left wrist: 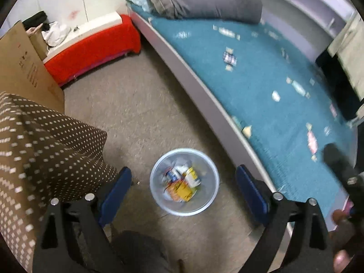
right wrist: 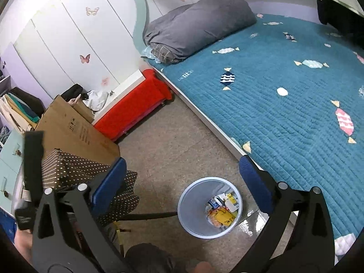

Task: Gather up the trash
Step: 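Move both grippers back over the table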

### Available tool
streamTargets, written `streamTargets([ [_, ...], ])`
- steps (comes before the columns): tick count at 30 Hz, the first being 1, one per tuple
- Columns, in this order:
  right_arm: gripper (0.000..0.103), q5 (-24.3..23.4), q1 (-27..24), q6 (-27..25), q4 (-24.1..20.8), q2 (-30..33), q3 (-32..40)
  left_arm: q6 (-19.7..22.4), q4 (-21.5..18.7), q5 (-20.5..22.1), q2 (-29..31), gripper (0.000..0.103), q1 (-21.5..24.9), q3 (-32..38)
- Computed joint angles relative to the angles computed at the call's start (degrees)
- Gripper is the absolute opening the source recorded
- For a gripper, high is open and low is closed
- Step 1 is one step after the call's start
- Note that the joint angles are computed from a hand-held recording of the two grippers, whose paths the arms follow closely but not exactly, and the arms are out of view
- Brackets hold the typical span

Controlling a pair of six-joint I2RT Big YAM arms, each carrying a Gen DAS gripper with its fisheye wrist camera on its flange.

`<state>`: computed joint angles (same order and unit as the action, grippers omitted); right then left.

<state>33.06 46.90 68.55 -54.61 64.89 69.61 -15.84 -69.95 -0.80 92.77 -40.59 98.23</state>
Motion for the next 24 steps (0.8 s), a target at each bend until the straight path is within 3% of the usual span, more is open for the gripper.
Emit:
streamTargets([
  [13,0.097,4.11,6.00,-6.49,-4.23,9.32,16.60,0.82,7.39,-6.38,-15.35,0.094,3.39,-6.28],
  [19,0.097,3.60,8.56,-11.80,-5.74,17.62,28.13,3.28,9.31,-7.02,-22.59,0.095,9.24,-9.88],
  [24,0.097,1.58,10.17,-17.43,-7.58,27.54,41.49,7.79,10.65,-6.35,-28.04,0.095,16.96,-13.33],
])
